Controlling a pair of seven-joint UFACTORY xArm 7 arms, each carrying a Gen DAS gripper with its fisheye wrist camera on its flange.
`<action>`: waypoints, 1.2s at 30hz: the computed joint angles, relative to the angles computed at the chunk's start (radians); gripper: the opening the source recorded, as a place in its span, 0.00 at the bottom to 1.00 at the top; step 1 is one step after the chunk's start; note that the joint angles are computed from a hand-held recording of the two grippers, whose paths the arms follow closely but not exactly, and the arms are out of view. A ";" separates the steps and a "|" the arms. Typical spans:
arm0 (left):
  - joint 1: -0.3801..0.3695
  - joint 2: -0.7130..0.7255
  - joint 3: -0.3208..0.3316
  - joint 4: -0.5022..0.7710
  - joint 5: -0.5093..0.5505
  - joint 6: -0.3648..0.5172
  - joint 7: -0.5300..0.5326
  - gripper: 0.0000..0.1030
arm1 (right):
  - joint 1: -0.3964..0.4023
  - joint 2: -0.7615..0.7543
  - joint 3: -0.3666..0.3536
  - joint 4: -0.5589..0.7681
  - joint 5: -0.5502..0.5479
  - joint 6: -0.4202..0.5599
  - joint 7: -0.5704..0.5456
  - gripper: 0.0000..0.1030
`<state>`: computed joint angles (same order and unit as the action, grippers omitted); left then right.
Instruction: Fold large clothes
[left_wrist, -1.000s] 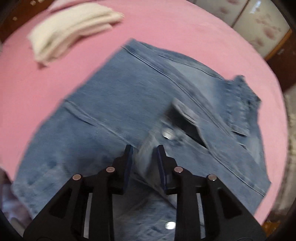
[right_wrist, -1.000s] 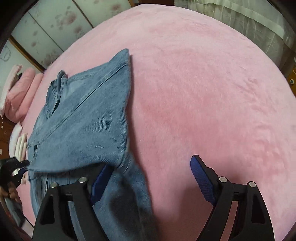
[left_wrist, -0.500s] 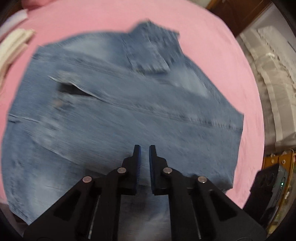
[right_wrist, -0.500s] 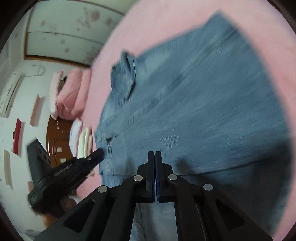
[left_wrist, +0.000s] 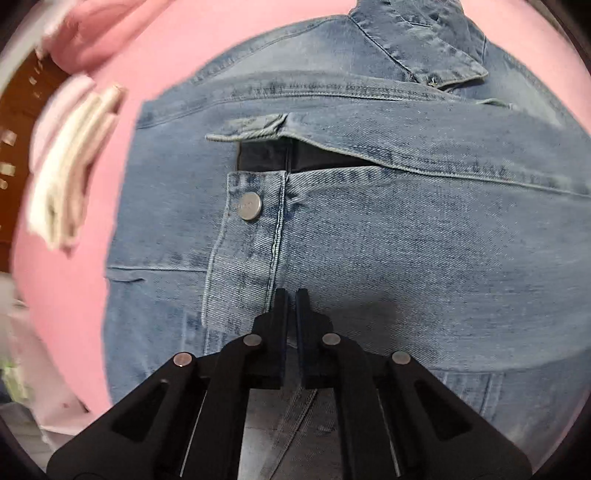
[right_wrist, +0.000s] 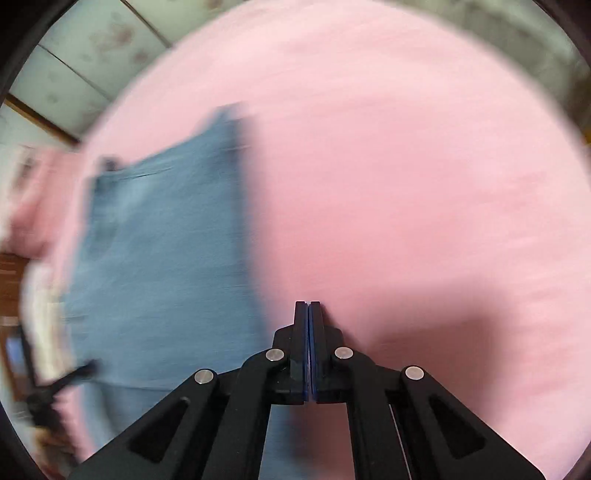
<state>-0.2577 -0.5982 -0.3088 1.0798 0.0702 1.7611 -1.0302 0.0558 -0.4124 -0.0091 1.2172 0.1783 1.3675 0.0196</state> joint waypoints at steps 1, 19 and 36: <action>0.005 -0.007 0.005 0.008 -0.012 -0.005 -0.015 0.04 | -0.003 0.001 -0.018 0.010 0.012 0.014 -0.012 0.01; -0.029 0.249 -0.006 0.134 0.139 -0.256 0.128 0.04 | 0.231 0.117 0.071 0.016 0.378 -0.075 -0.192 0.01; 0.058 0.129 0.067 0.060 -0.030 -0.579 0.091 0.01 | 0.186 0.174 0.029 0.131 0.527 -0.125 -0.156 0.00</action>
